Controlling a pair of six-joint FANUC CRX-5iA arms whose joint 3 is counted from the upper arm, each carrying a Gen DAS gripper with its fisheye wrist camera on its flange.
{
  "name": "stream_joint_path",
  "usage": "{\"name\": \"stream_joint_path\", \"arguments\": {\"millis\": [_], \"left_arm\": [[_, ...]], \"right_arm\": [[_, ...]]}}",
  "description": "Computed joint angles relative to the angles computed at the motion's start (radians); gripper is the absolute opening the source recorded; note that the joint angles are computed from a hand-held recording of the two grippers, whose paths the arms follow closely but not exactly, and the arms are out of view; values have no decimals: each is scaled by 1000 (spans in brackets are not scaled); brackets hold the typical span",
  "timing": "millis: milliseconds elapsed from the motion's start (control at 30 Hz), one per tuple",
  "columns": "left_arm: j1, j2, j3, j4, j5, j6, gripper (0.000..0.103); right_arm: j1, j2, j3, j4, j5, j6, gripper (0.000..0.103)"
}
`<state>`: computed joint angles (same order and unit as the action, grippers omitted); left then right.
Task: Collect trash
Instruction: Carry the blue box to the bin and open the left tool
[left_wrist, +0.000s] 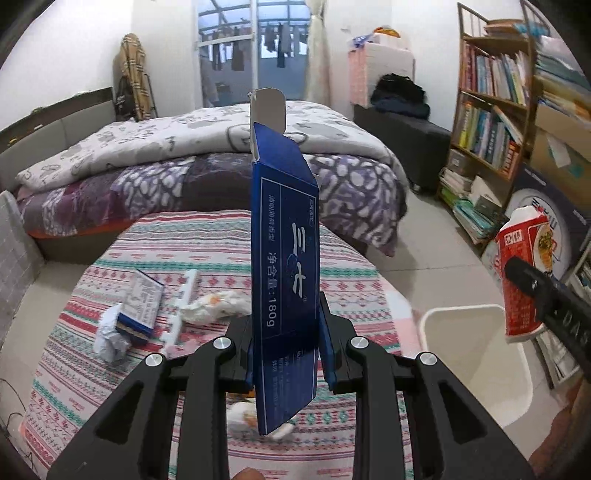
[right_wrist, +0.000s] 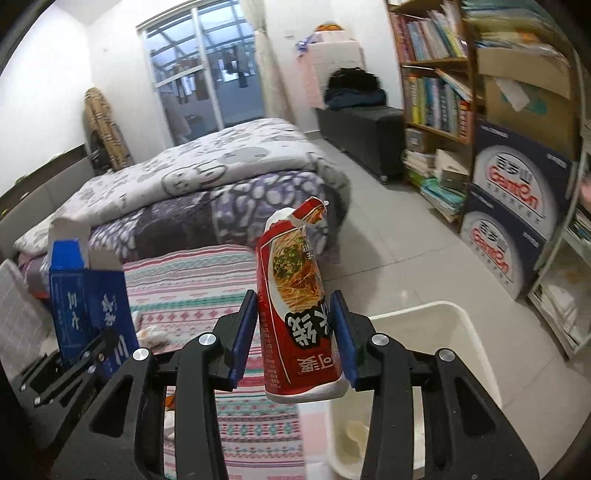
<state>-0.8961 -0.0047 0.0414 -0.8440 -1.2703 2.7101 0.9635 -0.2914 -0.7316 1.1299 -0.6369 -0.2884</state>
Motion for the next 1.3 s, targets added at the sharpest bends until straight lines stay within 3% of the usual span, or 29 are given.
{"name": "stream_joint_path", "arguments": {"millis": [100,233,367,567,1067,1167,1200,1300], "left_arm": [[6,17,6,30,39,-25,26],[1,41,17,54,76,-48,26],[-13,75,37,69,105,-77,26],[-25,128,69,111,148,-131,26],[-8,242,116,317,317,-332,30],[18,236,88,404,389,-407,42],[27,231,75,430,409,-424,56],[40,219,58,461,430,-438,61]], "right_arm": [[-14,-12,-2,-54,-25,9,41],[-37,-32,-5,-124,-63,16,53],[-52,-57,-22,-127,-110,-22,68],[-71,-103,-54,-135,-165,-62,81],[-148,-207,-117,-192,-194,-62,93],[-159,-220,-123,-193,-193,-75,94],[-161,-223,-125,-192,-193,-80,94],[-158,-223,-125,-190,-189,-85,95]]}}
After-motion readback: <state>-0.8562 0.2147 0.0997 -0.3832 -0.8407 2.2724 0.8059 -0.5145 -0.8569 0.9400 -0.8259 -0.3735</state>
